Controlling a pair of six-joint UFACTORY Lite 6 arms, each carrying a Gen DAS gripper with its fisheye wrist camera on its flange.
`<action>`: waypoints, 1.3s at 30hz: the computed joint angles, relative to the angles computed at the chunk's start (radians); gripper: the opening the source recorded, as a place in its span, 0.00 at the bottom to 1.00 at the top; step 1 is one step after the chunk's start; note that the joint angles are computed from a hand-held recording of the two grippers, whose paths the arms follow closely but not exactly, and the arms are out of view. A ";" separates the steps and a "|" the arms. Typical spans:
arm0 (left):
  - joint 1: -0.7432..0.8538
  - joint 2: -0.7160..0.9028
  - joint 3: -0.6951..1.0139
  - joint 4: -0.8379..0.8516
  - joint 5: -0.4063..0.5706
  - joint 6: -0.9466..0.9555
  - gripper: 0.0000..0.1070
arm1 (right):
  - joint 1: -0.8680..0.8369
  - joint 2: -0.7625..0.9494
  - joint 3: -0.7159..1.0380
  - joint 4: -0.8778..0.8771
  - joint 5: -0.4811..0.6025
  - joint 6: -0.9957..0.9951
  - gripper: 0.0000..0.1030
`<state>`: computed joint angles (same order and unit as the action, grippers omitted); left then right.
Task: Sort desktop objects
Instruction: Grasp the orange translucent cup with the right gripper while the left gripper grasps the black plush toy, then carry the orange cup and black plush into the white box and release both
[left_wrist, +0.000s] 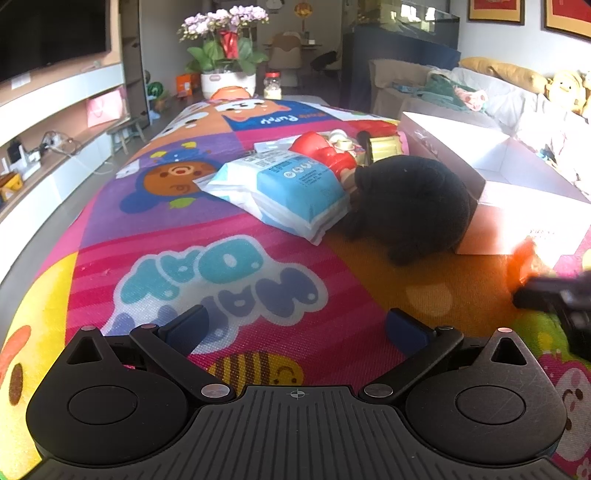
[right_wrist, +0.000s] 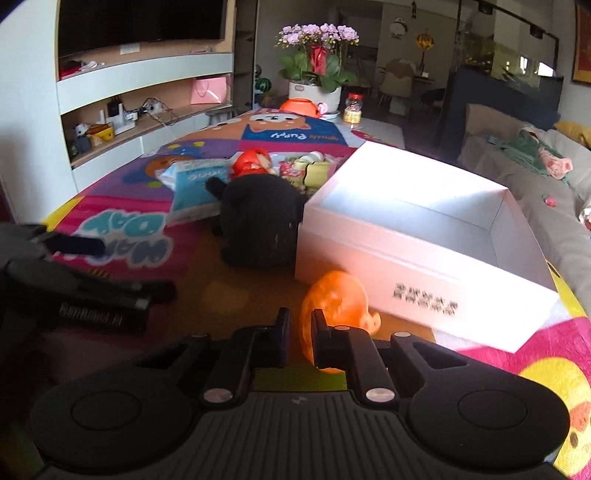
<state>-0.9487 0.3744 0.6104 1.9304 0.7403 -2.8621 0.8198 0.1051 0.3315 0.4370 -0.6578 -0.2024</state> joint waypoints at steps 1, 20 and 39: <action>0.000 -0.005 -0.005 0.007 0.002 -0.010 0.96 | 0.014 -0.022 -0.037 0.023 -0.013 -0.017 0.11; 0.035 0.238 0.404 0.146 0.033 0.559 0.74 | 0.004 -0.066 -0.293 0.093 -0.350 0.222 0.90; -0.189 -0.289 -0.175 0.173 0.017 0.260 0.91 | -0.026 -0.036 -0.265 0.094 -0.322 0.242 0.98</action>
